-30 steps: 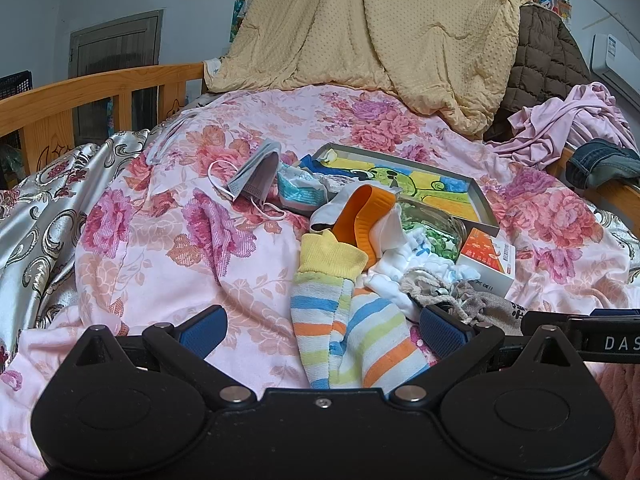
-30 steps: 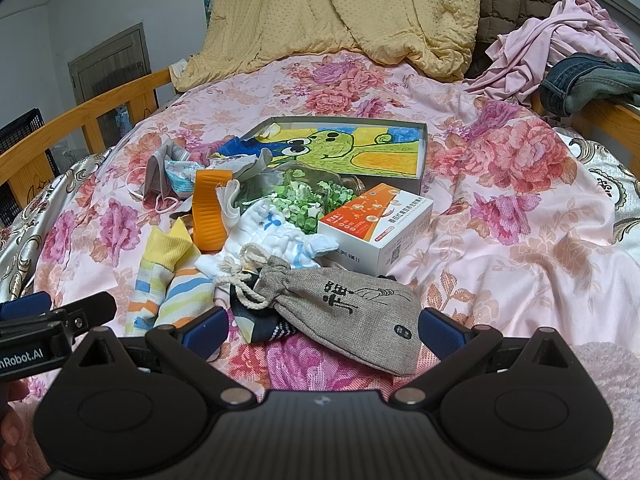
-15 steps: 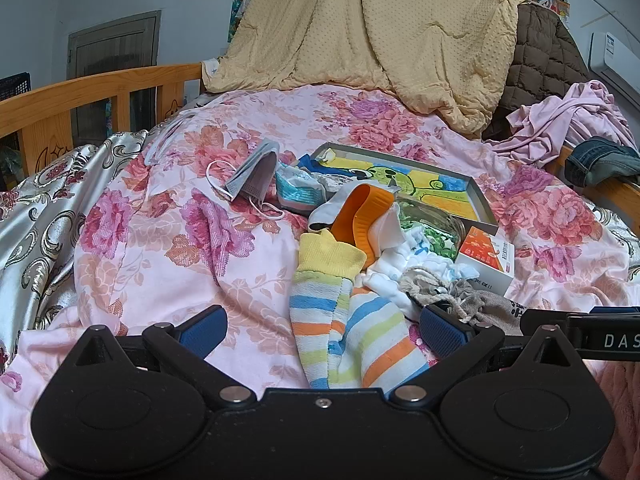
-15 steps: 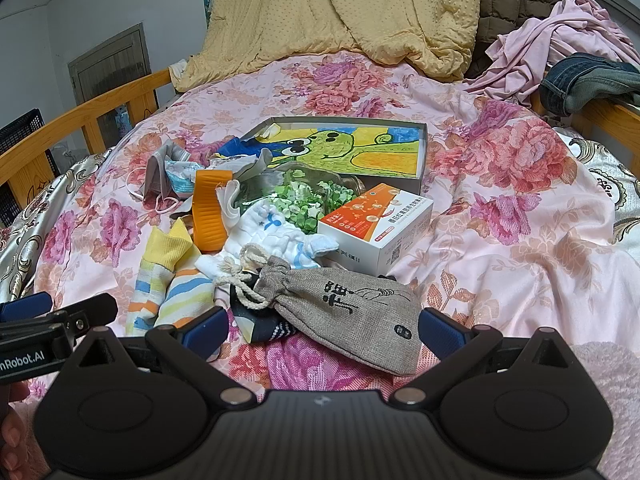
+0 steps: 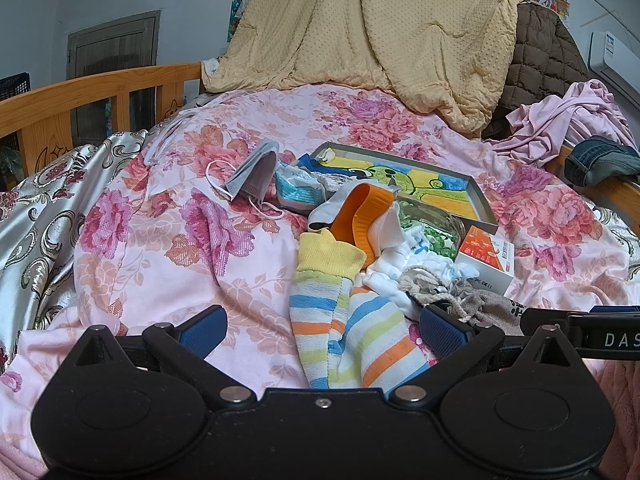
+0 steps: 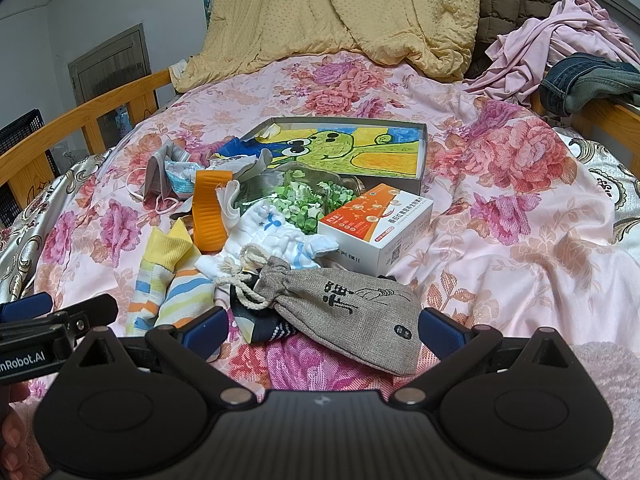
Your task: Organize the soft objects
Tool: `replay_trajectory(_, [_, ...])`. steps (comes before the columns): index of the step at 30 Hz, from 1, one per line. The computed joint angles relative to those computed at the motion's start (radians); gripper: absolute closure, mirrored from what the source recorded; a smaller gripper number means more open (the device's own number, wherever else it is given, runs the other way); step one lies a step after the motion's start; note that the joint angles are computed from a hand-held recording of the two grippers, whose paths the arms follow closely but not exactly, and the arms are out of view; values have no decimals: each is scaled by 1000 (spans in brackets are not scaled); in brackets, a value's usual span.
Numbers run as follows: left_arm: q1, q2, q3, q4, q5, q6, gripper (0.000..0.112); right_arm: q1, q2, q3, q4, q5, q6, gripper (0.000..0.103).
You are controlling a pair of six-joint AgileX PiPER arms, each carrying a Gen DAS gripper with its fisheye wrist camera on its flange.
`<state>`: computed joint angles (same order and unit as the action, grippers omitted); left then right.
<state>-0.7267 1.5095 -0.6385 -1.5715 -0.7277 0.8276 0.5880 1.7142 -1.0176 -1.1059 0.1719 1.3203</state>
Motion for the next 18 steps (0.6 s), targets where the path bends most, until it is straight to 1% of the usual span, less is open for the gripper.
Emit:
replay_trajectory(15, [2,6,4,16,6,-11,10,0,-2,1,2,0,-1,0])
replay_trajectory(18, [-2,11,1,7,-10,1,10,0,-3,1,-3,0,5,0])
